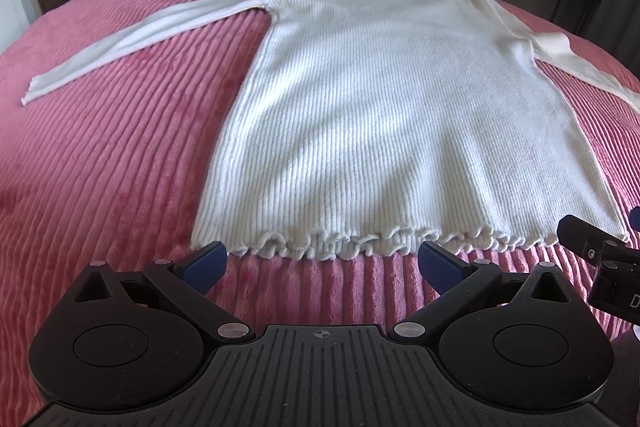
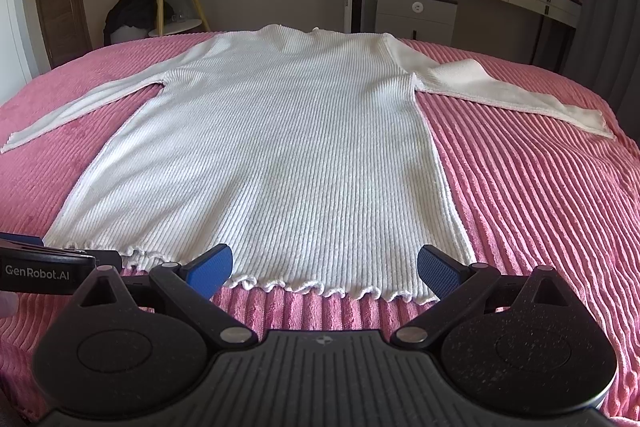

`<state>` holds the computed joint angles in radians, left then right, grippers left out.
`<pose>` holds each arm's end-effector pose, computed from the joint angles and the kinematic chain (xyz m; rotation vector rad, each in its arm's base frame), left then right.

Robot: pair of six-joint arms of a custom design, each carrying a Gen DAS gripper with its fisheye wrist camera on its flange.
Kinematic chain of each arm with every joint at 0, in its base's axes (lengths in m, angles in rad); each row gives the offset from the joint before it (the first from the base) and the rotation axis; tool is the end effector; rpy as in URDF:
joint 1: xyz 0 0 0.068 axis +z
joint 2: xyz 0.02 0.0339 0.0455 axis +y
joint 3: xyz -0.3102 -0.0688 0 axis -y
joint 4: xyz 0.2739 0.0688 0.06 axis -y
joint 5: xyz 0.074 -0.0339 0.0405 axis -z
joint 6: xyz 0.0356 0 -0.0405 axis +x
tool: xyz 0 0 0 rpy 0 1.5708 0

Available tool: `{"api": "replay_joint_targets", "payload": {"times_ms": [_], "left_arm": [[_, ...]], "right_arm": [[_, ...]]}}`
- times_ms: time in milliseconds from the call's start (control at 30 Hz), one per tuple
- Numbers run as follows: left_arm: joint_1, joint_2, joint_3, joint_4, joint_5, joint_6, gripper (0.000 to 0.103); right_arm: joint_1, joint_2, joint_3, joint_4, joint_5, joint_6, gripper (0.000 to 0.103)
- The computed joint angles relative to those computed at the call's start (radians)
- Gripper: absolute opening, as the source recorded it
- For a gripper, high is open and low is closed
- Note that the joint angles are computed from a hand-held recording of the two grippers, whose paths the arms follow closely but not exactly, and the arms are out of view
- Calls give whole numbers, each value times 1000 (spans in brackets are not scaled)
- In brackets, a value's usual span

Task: Fold small clothes

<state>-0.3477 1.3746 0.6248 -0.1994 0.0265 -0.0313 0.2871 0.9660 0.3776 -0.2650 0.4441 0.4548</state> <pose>0.2485 -0.0911 0.1859 0.4092 2.4964 -0.1860 0.1717 0.0348 0.1866 0.3895 2.2926 -0.1726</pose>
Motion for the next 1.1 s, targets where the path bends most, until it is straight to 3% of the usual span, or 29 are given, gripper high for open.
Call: {"api": "replay_joint_targets", "payload": {"times_ms": [1100], "left_arm": [[9,2,3,-5,6,-6,103]], "right_arm": [[-29,-35,-4,-6,-59,-5,99]]}}
